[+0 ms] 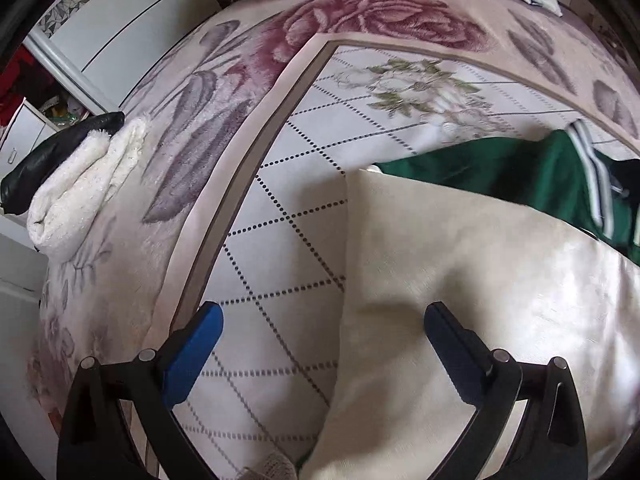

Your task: Fold large clothes

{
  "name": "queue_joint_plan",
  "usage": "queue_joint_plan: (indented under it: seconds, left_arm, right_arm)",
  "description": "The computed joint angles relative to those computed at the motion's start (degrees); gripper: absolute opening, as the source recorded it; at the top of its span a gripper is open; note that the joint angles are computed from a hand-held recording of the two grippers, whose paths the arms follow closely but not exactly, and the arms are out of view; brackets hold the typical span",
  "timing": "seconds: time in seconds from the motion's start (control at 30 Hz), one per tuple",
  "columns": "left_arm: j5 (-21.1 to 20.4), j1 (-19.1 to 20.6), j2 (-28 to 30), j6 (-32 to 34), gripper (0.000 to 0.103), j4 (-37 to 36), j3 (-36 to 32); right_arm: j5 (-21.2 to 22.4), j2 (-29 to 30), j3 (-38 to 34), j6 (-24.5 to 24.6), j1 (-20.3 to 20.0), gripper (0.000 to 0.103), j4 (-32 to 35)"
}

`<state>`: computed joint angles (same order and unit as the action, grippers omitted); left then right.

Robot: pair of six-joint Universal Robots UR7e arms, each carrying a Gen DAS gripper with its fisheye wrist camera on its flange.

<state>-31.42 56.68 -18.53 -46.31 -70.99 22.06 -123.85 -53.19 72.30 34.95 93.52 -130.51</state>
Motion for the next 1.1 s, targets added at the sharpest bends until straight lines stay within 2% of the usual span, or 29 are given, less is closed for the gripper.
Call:
queue_joint_plan:
  seconds: [0.03, 0.07, 0.1, 0.13, 0.2, 0.27, 0.33, 0.37, 0.43, 0.47, 0.5, 0.57, 0.63, 0.67, 0.7, 0.73, 0.77, 0.8, 0.83, 0.87, 0.9, 0.93, 0.97, 1.0, 1.03, 1.07, 1.1]
  left_arm:
    - [-0.73, -0.76, -1.88, 0.92, 0.103, -3.00, 3.61]
    - [-1.24, -1.71, -3.75, 1.82, 0.103, -5.91, 7.34]
    - [-1.44, -2.52, -4.79, 2.56, 0.103, -7.32, 9.42]
    - [-1.80, -3.74, -6.12, 4.09, 0.103, -9.72, 12.54]
    - [-3.12, -5.73, -7.11, 5.84, 0.103, -12.13, 16.08]
    - [-4.99, -7.61, -7.11, 7.35, 0.103, -13.72, 18.53]
    - [-6.19, -9.34, -5.23, 8.29, 0.103, -12.89, 18.63]
    - [-6.50, -9.69, -4.47, 8.65, 0.103, -12.76, 18.33]
    - [-6.84, -10.44, -1.55, 9.14, 0.103, -11.44, 16.39]
    - [-6.44, -10.55, -0.45, 9.32, 0.103, -10.72, 15.45]
    - [-6.05, -10.63, 1.06, 8.86, 0.103, -8.95, 13.72]
    - [-5.60, -10.61, 2.60, 8.38, 0.103, -6.99, 11.83]
    - [-5.19, -10.64, 3.58, 6.62, 0.103, -4.88, 10.38]
    - [-4.95, -10.72, 3.28, 5.95, 0.103, -4.65, 10.83]
    - [-4.40, -10.77, 3.22, 4.62, 0.103, -3.66, 10.84]
    - [-4.11, -10.83, 3.01, 3.55, 0.103, -3.08, 11.13]
    - [-4.00, -10.78, 2.88, 2.36, 0.103, -2.22, 11.23]
    - [-4.40, -10.67, 2.81, 1.27, 0.103, -1.34, 11.01]
    - [-4.98, -10.56, 2.65, 0.19, 0.103, -0.82, 10.94]
    - [-5.50, -10.53, 2.41, -0.78, 0.103, -0.60, 11.01]
    - [-5.77, -10.65, 2.13, -1.43, 0.103, -0.45, 11.25]
    - [-5.65, -10.99, 1.94, -1.93, 0.103, -0.30, 11.55]
    - [-5.39, -11.30, 1.78, -2.27, 0.103, -0.42, 11.96]
    - [-5.07, -11.73, 1.57, -2.69, 0.103, -0.44, 12.40]
    - [-5.07, -12.03, 1.49, -3.01, 0.103, -0.33, 12.55]
    - [-5.26, -12.47, 1.12, -3.44, 0.103, -0.76, 13.36]
    - [-5.36, -12.73, 1.01, -3.79, 0.103, -0.82, 13.75]
  right_arm:
    - [5.09, -1.31, 0.01, 2.70, -1.82, 0.039, 3.60]
    - [8.36, -2.67, 0.43, 3.58, -2.49, 0.046, 4.80]
    - [9.53, -4.33, 2.26, 3.59, -2.67, 0.060, 3.64]
    - [8.91, -6.43, 4.40, 3.21, -2.06, 0.066, 2.63]
    - [2.61, -9.00, 5.73, 2.80, 0.04, 0.069, 6.20]
    - [-4.03, -10.19, 5.18, 2.98, 1.46, 0.069, 13.84]
    - [-10.36, -9.85, 3.56, 0.69, 2.46, 0.069, 23.84]
    - [-12.01, -8.57, 1.65, -0.07, 2.47, 0.069, 27.54]
    - [-12.46, -7.22, -0.08, -4.44, 2.19, 0.069, 31.53]
    - [-12.14, -5.94, -1.51, -7.46, 2.26, 0.069, 33.49]
    - [-11.98, -4.17, -3.15, -12.49, 2.17, 0.069, 35.83]
    - [-13.70, -1.85, -5.57, -17.06, 2.10, 0.068, 41.06]
    - [-18.13, -1.52, -3.85, -22.22, 2.42, 0.067, 38.64]
    - [-18.19, -2.70, -1.83, -22.15, 2.21, 0.051, 33.92]
    - [-17.64, -4.69, -0.19, -19.71, 1.43, 0.009, 28.47]
    - [-19.47, -6.60, 1.43, -14.87, 0.54, 0.000, 25.40]
    - [-19.00, -8.58, 1.91, -9.01, -0.84, 0.000, 24.65]
    - [-16.13, -11.13, 3.69, -3.83, -2.61, 0.000, 22.09]
    - [-10.86, -15.29, 7.27, 0.15, -6.18, 0.001, 17.18]
    - [-4.87, -17.92, 9.79, 1.73, -8.11, 0.002, 13.49]
    - [-0.54, -19.01, 10.21, 0.92, -8.86, 0.002, 12.04]
    - [1.39, -18.84, 9.47, -2.30, -8.48, 0.004, 12.99]
    - [0.91, -17.30, 7.19, -7.91, -6.90, 0.015, 16.28]
    - [-1.91, -15.93, 6.02, -12.05, -5.09, 0.044, 18.30]
    - [-2.83, -14.31, 5.01, -17.27, -3.35, 0.060, 20.48]
    - [-2.08, -12.70, 3.96, -20.78, -2.28, 0.080, 22.60]
    - [-2.33, -11.47, 2.99, -23.74, -1.73, 0.082, 25.02]
